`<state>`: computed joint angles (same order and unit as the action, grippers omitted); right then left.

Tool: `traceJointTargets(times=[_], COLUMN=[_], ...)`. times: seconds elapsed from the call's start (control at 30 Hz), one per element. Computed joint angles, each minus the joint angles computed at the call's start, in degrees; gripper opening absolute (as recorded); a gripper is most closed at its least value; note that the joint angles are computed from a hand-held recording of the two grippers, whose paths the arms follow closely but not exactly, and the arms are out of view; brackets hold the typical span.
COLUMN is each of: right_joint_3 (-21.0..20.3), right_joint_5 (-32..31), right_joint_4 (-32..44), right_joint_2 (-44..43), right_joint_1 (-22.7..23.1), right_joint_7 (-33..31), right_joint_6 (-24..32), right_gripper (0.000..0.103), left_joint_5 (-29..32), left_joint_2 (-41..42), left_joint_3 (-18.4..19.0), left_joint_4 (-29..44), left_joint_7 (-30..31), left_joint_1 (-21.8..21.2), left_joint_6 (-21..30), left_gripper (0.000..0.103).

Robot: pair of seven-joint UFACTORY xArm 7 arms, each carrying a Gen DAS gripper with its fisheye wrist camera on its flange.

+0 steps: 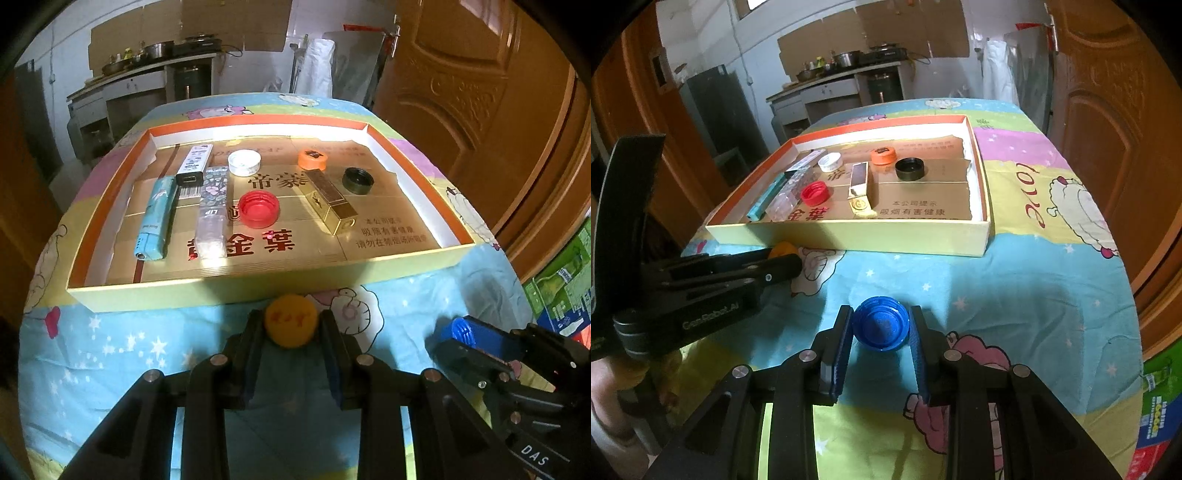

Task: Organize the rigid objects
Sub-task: 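Grasp the yellow cap with the left tool while the right tool grasps the blue cap, then carry the yellow cap with the left tool while the right tool carries the blue cap into the tray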

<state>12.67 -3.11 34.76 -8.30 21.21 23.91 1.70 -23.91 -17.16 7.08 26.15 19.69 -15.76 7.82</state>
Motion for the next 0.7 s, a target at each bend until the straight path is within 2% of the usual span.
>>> traceJointTargets(times=[0.2,0.7], right_joint_3=[-0.8,3.5], right_joint_5=[1.7,-6.1], right_joint_4=[-0.1,1.6], right_joint_2=[-0.4,-2.6], right_joint_1=[1.0,-3.8], right_joint_7=[-1.3,4.2], right_joint_6=[-0.1,1.1], right_gripper=[0.031,0.031], left_joint_5=[1.7,4.2], left_joint_2=[-2.8,-9.5], left_joint_3=[-0.8,0.9], left_joint_4=[-1.6,-2.2], left_joint_7=[-1.9,-3.5], left_joint_1=[1.5,0.0], left_joint_6=[0.0,0.9], left_gripper=[0.031,0.031])
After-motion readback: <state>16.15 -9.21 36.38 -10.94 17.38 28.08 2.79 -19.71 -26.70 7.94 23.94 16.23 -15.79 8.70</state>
